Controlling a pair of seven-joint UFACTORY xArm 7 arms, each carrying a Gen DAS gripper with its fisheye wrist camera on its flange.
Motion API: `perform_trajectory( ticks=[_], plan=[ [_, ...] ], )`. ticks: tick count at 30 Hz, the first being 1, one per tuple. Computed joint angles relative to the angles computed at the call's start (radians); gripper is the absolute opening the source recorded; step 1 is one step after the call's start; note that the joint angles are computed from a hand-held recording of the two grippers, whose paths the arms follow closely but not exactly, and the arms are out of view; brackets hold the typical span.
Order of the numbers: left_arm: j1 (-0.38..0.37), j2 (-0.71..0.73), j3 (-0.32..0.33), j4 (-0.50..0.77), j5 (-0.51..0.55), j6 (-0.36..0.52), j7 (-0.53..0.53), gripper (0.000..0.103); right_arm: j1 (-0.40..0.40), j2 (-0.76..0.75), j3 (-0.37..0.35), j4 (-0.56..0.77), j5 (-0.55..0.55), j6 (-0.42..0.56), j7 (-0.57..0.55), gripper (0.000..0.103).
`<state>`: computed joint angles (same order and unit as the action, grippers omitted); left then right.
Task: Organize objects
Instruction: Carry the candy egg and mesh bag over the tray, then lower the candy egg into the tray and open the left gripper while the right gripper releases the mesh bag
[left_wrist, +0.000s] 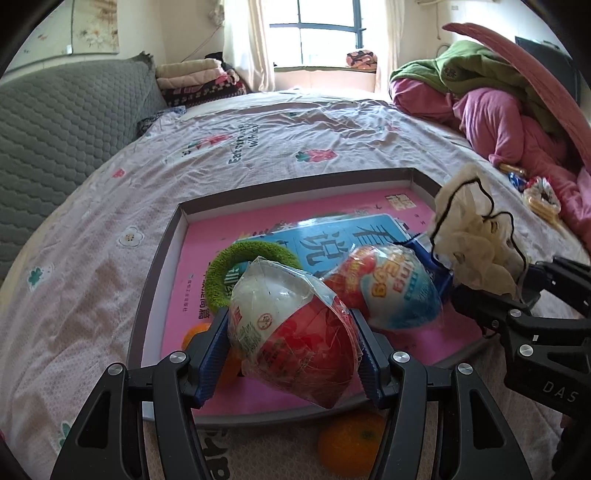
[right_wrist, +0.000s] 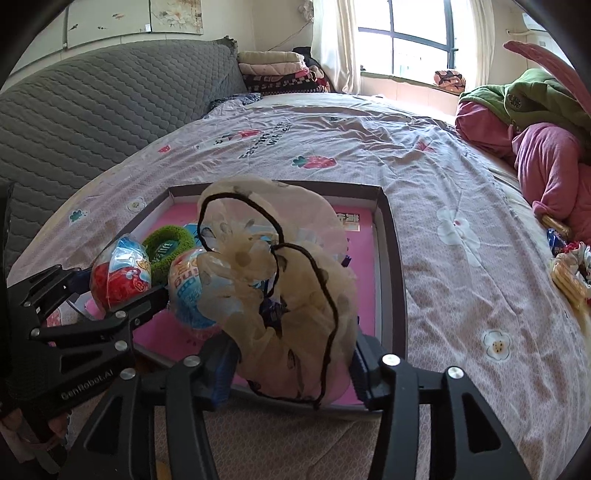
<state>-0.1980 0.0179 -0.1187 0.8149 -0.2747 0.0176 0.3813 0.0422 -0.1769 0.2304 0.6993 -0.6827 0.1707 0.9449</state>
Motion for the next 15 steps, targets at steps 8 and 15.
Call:
perform_trajectory(
  ticks=[8,15],
  plan=[
    [-0.011,-0.034,0.012,-0.028,0.006,0.004,0.003,0.064,-0.021,-0.044,0.023,-0.024,-0.022,0.007,0.049,0.063],
    [-0.041,-0.068,0.042,-0.046,-0.061,0.039,0.053,0.068,-0.096,-0.122,0.093,-0.044,-0.111,0.000,0.133,0.069]
  ],
)
